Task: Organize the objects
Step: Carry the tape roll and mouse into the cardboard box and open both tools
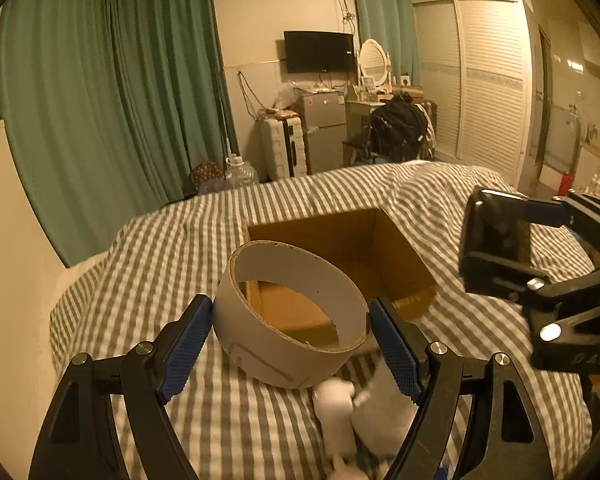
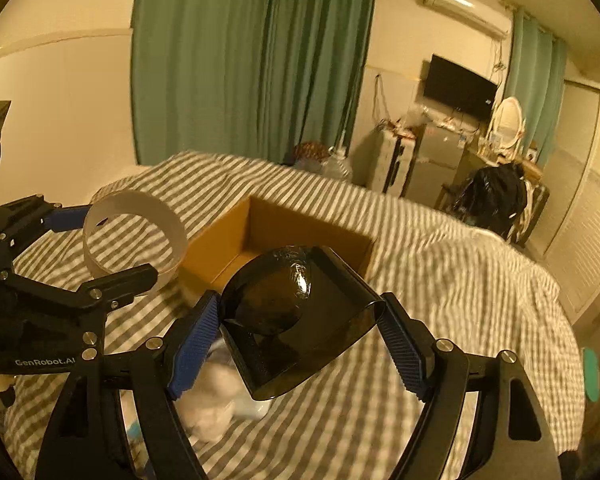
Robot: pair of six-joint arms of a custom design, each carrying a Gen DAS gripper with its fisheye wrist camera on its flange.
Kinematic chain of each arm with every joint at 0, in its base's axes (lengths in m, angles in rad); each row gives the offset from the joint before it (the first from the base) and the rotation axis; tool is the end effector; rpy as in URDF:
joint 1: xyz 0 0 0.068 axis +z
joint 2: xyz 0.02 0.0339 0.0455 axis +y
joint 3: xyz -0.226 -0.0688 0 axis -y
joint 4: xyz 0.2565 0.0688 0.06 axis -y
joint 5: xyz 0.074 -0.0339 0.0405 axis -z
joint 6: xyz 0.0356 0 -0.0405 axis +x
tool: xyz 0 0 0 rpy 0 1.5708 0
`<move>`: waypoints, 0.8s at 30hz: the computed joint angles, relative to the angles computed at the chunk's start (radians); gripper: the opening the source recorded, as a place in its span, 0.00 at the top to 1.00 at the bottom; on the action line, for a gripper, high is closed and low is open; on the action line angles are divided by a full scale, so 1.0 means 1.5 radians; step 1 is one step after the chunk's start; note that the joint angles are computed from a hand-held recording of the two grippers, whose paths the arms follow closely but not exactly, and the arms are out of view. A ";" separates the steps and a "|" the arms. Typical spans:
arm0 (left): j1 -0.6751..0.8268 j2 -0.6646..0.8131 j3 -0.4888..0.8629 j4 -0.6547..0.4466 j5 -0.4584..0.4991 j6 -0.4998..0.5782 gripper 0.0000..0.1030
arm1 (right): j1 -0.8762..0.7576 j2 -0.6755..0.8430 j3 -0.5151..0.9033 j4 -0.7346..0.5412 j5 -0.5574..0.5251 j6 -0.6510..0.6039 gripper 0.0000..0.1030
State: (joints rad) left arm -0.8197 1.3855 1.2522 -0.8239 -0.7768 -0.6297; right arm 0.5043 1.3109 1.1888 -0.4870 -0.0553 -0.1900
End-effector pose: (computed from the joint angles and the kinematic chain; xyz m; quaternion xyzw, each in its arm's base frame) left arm 0.2215 -0.2006 0.2798 -0.0302 0.8892 0.0850 0.4486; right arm 0.2737 0.1533 0.2975 -0.3135 0.8290 0.0966 0.4528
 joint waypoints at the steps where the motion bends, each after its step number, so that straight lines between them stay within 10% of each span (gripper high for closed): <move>1: 0.011 0.006 0.007 0.004 0.003 0.012 0.20 | -0.006 0.013 0.021 -0.007 -0.011 0.004 0.24; 24: 0.225 0.306 0.155 0.215 0.202 0.229 0.20 | -0.064 0.581 0.611 -0.092 -0.072 0.020 0.24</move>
State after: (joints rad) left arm -0.4816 1.8450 1.4842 -0.5021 -0.4731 -0.2856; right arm 0.4088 2.1831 2.1055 -0.6258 -0.1633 -0.1603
